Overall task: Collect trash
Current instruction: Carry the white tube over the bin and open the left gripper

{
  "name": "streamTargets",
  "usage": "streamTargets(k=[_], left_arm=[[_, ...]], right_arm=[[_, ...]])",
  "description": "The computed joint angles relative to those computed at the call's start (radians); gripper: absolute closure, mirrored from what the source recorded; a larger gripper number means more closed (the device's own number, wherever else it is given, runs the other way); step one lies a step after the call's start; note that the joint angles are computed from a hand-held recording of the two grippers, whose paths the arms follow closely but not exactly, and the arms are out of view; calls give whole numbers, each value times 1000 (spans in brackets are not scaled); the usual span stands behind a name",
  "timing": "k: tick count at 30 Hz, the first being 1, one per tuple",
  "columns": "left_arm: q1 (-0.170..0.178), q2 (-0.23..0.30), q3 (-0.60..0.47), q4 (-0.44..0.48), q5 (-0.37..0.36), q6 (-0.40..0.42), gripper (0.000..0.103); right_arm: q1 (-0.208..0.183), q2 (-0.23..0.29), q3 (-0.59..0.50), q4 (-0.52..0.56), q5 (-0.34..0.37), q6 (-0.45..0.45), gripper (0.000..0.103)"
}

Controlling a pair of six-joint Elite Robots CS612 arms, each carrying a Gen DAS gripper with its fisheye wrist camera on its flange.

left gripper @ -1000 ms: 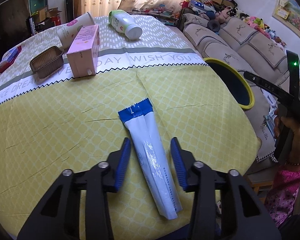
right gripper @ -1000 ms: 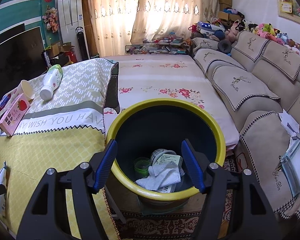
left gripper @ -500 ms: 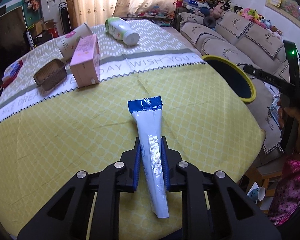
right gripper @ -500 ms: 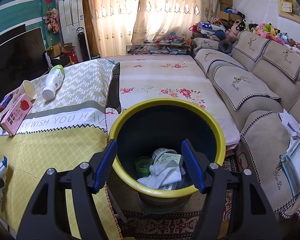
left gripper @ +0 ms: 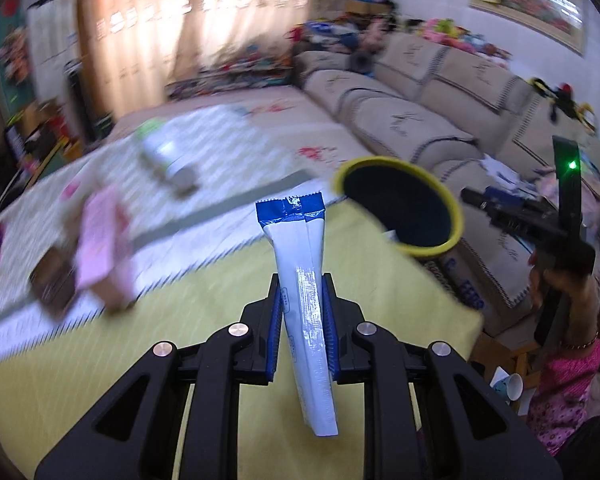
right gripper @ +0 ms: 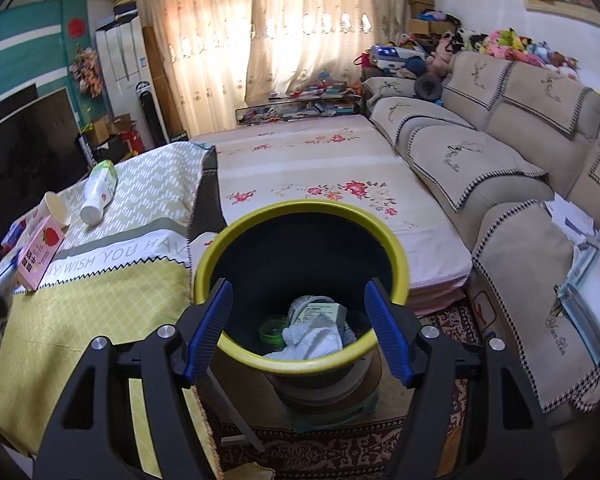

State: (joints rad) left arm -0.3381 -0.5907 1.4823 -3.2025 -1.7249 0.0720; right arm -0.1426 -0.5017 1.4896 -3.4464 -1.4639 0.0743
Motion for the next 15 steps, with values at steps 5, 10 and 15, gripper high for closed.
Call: streamTargets(k=[5, 10, 15], left_arm=[[-20, 47, -127, 74, -91, 59, 84], [-47, 116, -286, 184, -144, 87, 84], [-76, 211, -478, 321, -144, 104, 82]], right_arm=[[-21, -10, 36, -48, -14, 40, 38], [-39, -17, 64, -80, -38, 72, 37], [-55, -20, 83, -95, -56, 98, 36]])
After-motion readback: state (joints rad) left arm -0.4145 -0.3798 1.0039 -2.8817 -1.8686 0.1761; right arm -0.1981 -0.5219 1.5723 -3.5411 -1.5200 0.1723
